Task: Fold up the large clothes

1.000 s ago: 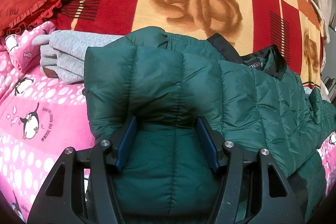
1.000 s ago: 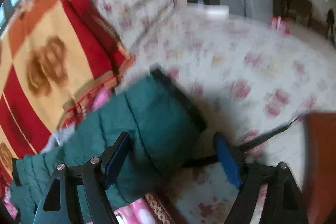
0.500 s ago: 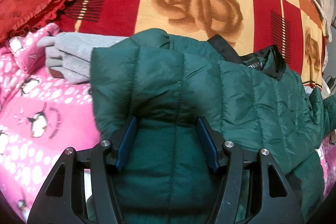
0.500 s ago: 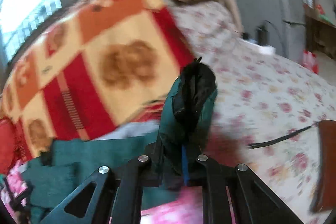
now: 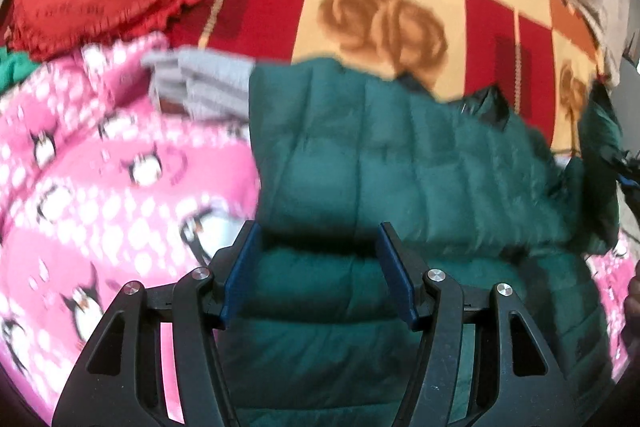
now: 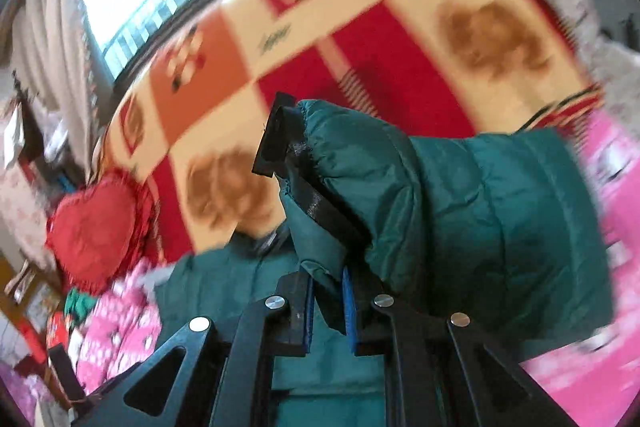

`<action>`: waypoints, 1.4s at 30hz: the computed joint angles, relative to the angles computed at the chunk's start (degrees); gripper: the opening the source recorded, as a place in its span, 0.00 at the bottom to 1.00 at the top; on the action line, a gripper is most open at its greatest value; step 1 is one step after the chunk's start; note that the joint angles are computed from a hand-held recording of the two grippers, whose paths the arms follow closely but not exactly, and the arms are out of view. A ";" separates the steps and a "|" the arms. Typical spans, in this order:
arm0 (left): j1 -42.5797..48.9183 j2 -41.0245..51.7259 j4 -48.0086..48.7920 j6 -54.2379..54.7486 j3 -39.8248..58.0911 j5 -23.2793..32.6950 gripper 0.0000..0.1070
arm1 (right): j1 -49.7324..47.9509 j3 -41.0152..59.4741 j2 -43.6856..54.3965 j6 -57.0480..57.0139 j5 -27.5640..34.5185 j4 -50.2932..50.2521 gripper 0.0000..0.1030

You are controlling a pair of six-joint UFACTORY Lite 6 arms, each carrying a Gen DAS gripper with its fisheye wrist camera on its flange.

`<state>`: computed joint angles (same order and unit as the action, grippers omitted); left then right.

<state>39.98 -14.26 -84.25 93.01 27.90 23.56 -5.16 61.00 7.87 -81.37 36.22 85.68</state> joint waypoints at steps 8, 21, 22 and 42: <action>-0.20 1.74 -9.36 8.83 -2.22 -0.30 0.55 | 14.45 0.85 8.50 -10.99 -4.93 0.41 0.12; -16.57 4.91 10.41 -18.92 15.29 1.35 0.56 | 14.92 -7.93 -3.10 -12.73 -10.52 -3.51 0.75; -17.43 6.07 10.97 -20.05 16.29 1.47 0.55 | 14.56 -9.10 -5.26 -11.23 -12.01 -5.36 0.75; -36.51 30.94 0.02 -22.52 36.72 7.15 0.58 | 0.17 -11.34 -13.22 5.45 -15.20 -25.90 0.75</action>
